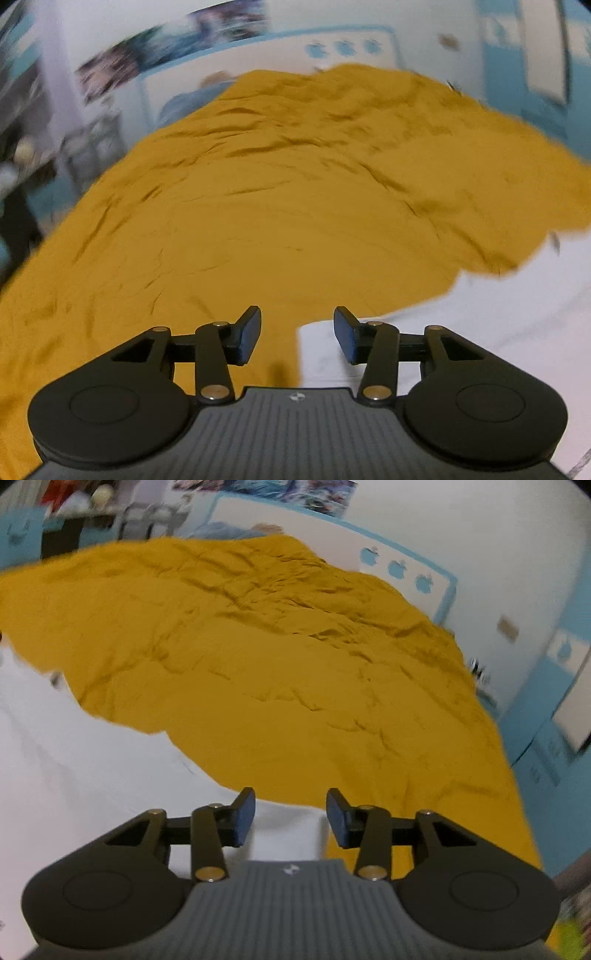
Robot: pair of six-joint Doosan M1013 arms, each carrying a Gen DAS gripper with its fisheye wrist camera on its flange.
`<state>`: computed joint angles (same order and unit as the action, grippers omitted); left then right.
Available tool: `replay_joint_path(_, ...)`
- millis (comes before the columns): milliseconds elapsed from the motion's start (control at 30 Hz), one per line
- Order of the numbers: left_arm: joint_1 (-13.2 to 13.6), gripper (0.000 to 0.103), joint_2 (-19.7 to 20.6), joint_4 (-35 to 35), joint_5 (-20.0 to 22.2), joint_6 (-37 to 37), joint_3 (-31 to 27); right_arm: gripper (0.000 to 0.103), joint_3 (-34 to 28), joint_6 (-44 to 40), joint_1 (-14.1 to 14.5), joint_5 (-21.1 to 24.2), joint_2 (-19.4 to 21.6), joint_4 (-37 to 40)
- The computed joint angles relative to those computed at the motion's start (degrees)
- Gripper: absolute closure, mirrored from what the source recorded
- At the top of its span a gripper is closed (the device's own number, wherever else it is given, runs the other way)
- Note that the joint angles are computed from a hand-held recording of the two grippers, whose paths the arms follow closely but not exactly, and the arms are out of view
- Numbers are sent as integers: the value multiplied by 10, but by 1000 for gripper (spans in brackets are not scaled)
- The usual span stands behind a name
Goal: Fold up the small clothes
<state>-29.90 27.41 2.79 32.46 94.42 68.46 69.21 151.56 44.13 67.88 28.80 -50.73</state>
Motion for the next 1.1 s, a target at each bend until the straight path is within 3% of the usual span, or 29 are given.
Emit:
replay_joint_path(133, 39, 47, 0, -195, 52, 37, -7, 60, 42, 111, -7, -38, -36, 28)
replay_joint_path(267, 54, 50, 7, -249, 75, -2, -4, 60, 97, 277, -25, -110, -71, 64)
replay_joint_path(333, 62, 57, 14, -297, 93, -12, -8, 60, 116, 330, -33, -137, -79, 69)
replay_joint_path(467, 65, 79, 23, -330, 81, -22, -8, 72, 153, 435, -45, -216, -90, 42)
replay_joint_path(500, 64, 82, 26, -331, 75, -22, -11, 80, 159, 455, -47, -232, -92, 29)
replay_joint_path(533, 62, 93, 23, -327, 65, -20, -7, 92, 161, 463, -47, -242, -92, 22)
replay_joint_path(567, 59, 94, 21, -326, 52, -11, -3, 97, 159, 454, -46, -240, -90, 23)
replay_joint_path(700, 52, 95, -2, -325, -6, 38, 27, 100, 153, 439, -30, -209, -89, -17)
replay_joint_path(800, 49, 95, -9, -320, -35, 46, 34, 100, 156, 474, -18, -189, -94, -74)
replay_joint_path(1033, 34, 95, 20, -192, 3, -37, -1, 100, 132, 425, -31, -160, -72, -20)
replay_joint_path(1100, 32, 91, 27, -159, 32, -57, -13, 100, 130, 413, -34, -156, -66, 0)
